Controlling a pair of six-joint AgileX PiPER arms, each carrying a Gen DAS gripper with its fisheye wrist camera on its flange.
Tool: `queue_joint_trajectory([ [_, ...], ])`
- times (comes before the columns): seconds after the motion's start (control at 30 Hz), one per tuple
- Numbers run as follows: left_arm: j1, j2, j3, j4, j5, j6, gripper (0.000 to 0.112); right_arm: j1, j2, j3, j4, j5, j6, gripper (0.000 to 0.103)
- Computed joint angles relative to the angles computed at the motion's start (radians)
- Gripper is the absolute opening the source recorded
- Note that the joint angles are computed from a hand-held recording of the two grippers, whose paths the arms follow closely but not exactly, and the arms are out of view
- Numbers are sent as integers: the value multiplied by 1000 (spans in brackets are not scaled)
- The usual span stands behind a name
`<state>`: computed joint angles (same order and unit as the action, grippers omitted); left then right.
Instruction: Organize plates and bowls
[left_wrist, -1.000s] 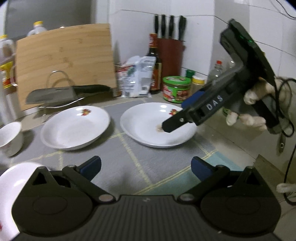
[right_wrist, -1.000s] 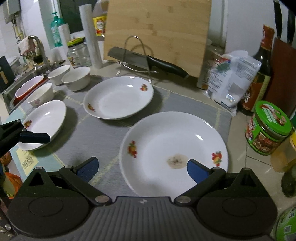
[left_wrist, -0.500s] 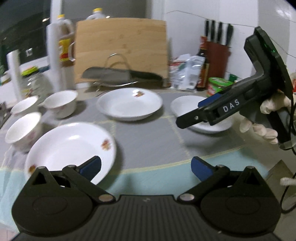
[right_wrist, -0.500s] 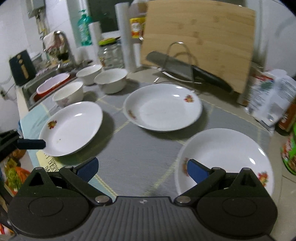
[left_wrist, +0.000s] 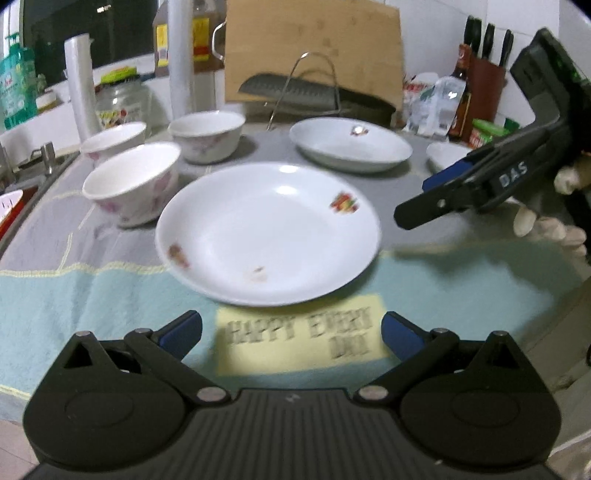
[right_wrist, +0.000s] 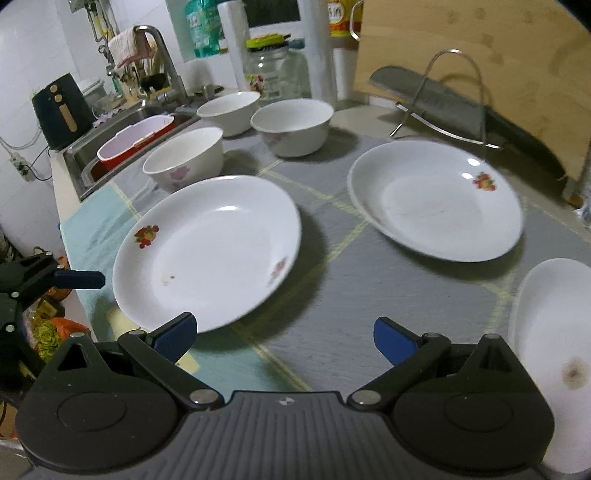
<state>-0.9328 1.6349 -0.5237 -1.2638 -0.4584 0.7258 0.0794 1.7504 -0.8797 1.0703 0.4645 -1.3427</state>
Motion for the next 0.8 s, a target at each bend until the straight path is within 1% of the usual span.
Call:
queue_joint_trajectory([
  [0.1,67,5,32,168,36,-104,102,45,8,0,-3,-23,44,103],
  [0.17,121,18,44,324,66,-210,102,61,11,1,-1,-27,55,103],
  [0.2,137,26,38,362,78,-229,102,73,15,0,-10,-32,69,103],
  [0.23,143,34,42,399,68,-250,102,80,18,0,-13,-36,77,103],
  [0.4,178,69,24,502,58,-261,103,106,34,-2,-31,-46,119,103],
  [0.47,202,79,15,560,62,-295,103,111,44,-7,-38,-49,134,103],
  [0.63,255,99,13,724,46,-402,103,102,79,-36,-14,-15,136,103],
  [0.7,273,106,11,782,42,-438,103,107,90,-49,-18,-16,147,103],
  [0.8,297,115,11,861,30,-489,103,106,119,-82,-18,15,159,103],
])
